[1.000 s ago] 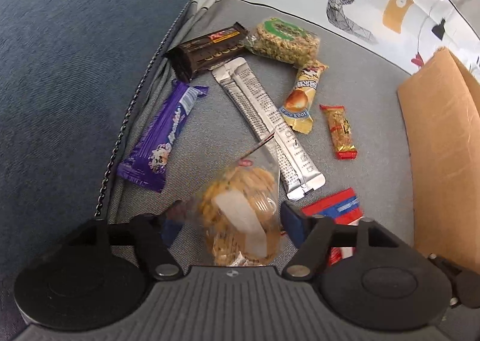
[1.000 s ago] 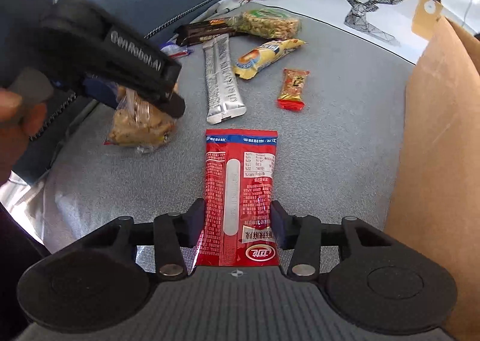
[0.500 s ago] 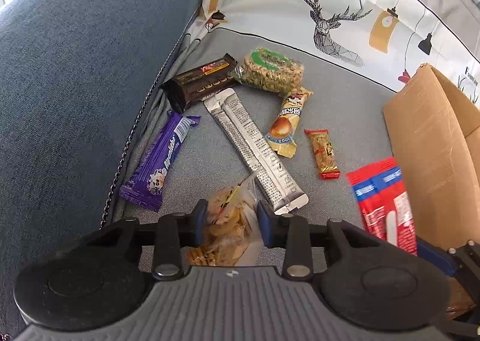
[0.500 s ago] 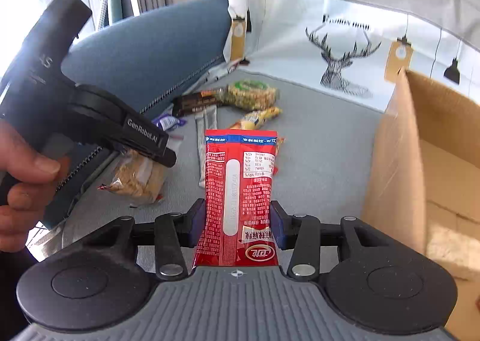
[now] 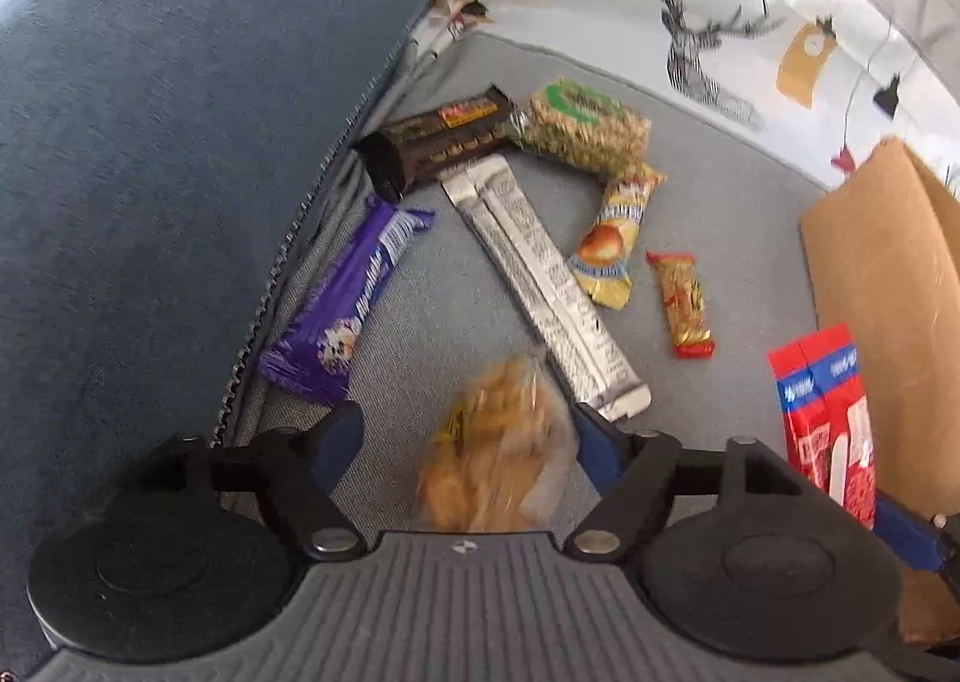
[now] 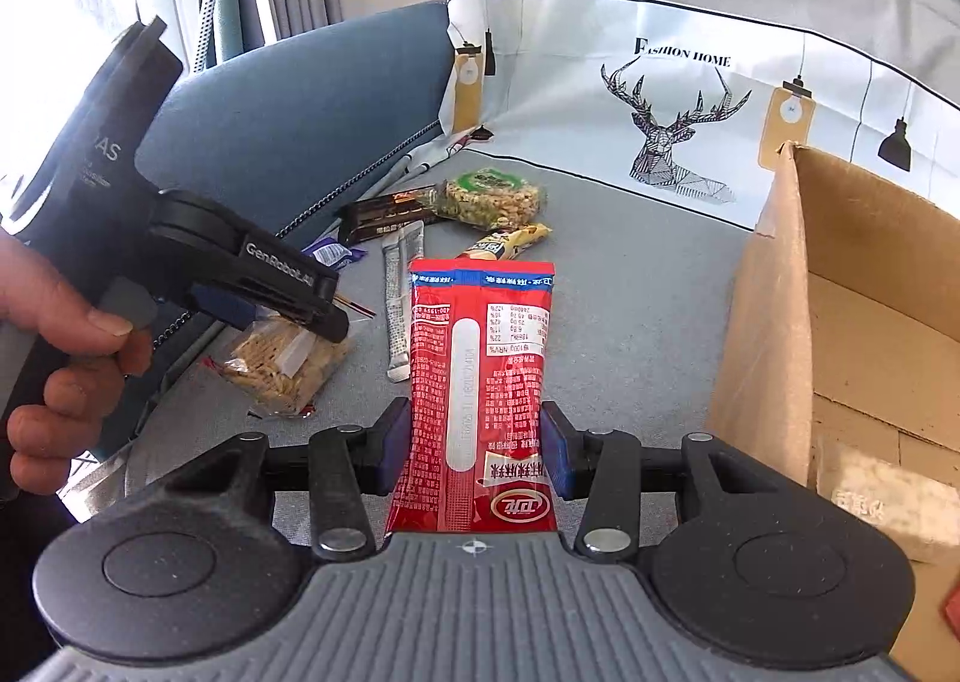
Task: Organize snacks
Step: 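Lift the cookie bag with left tool while right tool lifts red wafer pack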
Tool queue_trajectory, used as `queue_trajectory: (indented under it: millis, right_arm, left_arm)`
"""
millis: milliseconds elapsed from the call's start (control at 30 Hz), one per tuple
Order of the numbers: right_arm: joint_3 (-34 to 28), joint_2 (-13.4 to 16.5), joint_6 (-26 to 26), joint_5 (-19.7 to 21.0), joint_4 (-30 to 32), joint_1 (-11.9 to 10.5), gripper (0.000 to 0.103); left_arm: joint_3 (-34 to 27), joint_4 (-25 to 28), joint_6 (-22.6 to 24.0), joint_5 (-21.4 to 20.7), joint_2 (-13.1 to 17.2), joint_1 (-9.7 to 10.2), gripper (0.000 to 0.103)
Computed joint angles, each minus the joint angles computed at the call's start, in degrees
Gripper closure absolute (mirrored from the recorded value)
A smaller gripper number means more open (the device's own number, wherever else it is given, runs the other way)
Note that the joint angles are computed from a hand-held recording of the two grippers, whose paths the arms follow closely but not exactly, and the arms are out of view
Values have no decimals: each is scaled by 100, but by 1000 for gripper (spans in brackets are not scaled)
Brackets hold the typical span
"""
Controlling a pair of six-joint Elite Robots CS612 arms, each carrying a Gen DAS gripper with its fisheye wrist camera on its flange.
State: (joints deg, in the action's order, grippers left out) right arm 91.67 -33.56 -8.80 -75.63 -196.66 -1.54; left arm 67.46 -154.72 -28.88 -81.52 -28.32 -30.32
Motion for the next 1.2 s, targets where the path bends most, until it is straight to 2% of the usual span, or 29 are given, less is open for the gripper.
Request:
queue_trajectory:
  millis: [433, 500, 533, 567, 733, 933, 1200]
  right_arm:
    - [-86, 10, -20, -98, 252, 30, 55]
    - [-88, 16, -19, -122, 247, 36, 55]
    - [-90, 19, -11, -132, 236, 42, 55]
    - [-88, 20, -3, -142, 221, 46, 55]
    - [-46, 12, 26, -160, 17, 49, 55]
    - [78, -16, 47, -126, -675, 19, 56]
    - [285, -284, 529, 137, -1905, -307, 56]
  left_arm:
    - [-200, 544, 588, 132, 101, -82, 23]
    - [-204, 555, 662, 152, 106, -89, 33]
    - [-206, 537, 691, 120, 109, -84, 47]
    - [-199, 499, 705, 115, 108, -84, 51]
    - [-55, 48, 683, 275, 50, -109, 54]
    - [158, -737, 505, 269, -51, -109, 54]
    - [389, -2243, 606, 387, -120, -228, 54]
